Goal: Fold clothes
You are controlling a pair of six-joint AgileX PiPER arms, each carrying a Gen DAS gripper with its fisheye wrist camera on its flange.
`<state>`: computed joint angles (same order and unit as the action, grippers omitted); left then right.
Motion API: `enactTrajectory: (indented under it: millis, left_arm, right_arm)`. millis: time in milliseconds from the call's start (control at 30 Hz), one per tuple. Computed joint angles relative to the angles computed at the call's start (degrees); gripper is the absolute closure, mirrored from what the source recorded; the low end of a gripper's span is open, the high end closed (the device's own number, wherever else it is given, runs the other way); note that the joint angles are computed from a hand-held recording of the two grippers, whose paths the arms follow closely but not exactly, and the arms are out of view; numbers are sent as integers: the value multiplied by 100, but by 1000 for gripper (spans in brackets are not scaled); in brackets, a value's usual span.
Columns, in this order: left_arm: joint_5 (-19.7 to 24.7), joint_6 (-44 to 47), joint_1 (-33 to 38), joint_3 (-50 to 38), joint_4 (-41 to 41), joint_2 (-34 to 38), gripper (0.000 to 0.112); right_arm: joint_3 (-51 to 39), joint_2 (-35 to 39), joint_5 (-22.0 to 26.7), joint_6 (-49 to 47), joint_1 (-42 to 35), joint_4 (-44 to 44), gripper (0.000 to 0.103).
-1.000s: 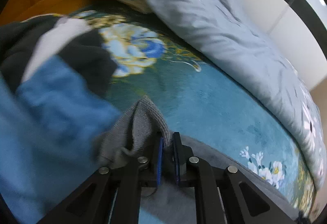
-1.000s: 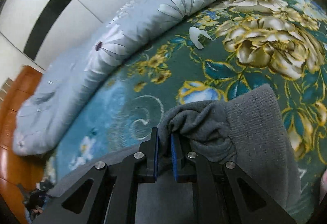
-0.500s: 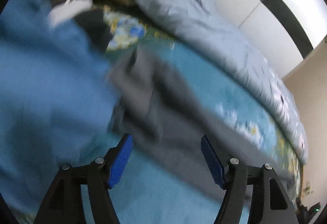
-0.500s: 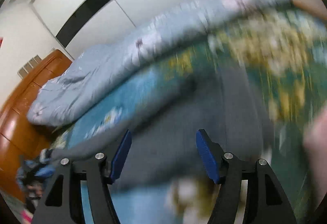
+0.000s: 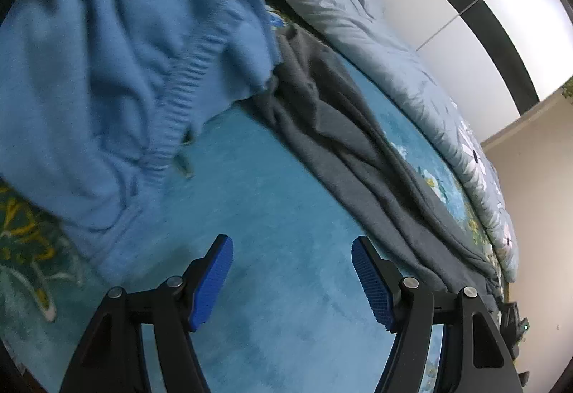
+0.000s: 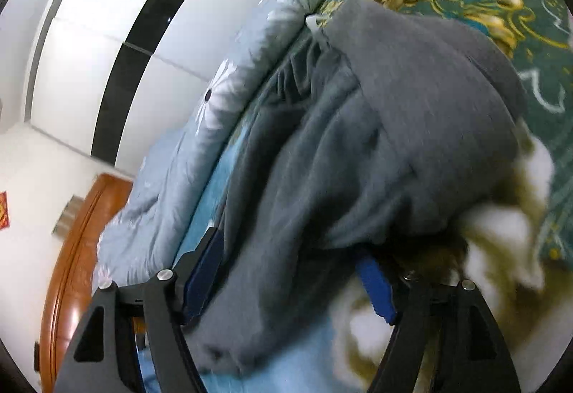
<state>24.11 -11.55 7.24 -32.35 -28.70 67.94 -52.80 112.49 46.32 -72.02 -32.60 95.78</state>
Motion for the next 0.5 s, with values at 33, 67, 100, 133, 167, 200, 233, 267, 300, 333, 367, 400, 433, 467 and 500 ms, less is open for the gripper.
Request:
enactTrajectory:
  millis: [33,67,100,133,167,200,233,267,300,333,367,400,433,467,500]
  left_arm:
    - [40,-91,42,56,69,-104,39]
    - [81,-109,73,112,59,-214,39]
    - [122,-146,94,156,71,-320,39]
    - [168,-256,101,198,160,-432,39]
    - [209,-390,92,229,268,-523,39]
    - [245,-504,79,258,349,-596,39]
    - [296,-538,87,290,365,-679,39]
    - [352,-563,97,321,374,-767,39]
    - [414,-587,108,356,402,-878,39]
    - [480,-613,119,390,435,-994,39]
    - [525,-615,121,405,445,-1052,39]
    - [565,-606,124,415,447,-1096,39]
    - [606,-595,129,425,447,-1139,39]
    - [646,-576,128,441,435,-1187,39]
    - [662,-539,117,466,397,-1233,39]
  right_arm:
    - [-95,28,-78,93,41,-10,29]
    - [-191,54,-152,193,78,-40,29]
    - [-291,57,-242,318,110,-142,38]
    - [-394,20,-408,487,142,-325,64]
    - [-486,-1,-490,646,120,-529,78]
    - [-588,-6,-497,792,73,-735,84]
    - [-708,25,-309,870,-40,-920,88]
    - [-782,8,-239,903,-106,-1102,89]
    - [-829,-64,-169,870,-191,-1311,90]
    - [-866,-182,-49,766,-316,-1541,91]
    - [-888,-273,66,694,-433,-1693,91]
    - [-945,-356,203,649,-575,-1861,92]
    - [-1091,-418,338,692,-783,-2069,93]
    - [-1209,-474,266,740,-935,-2222,93]
    - [-1337,-518,196,783,-1084,-2369,93]
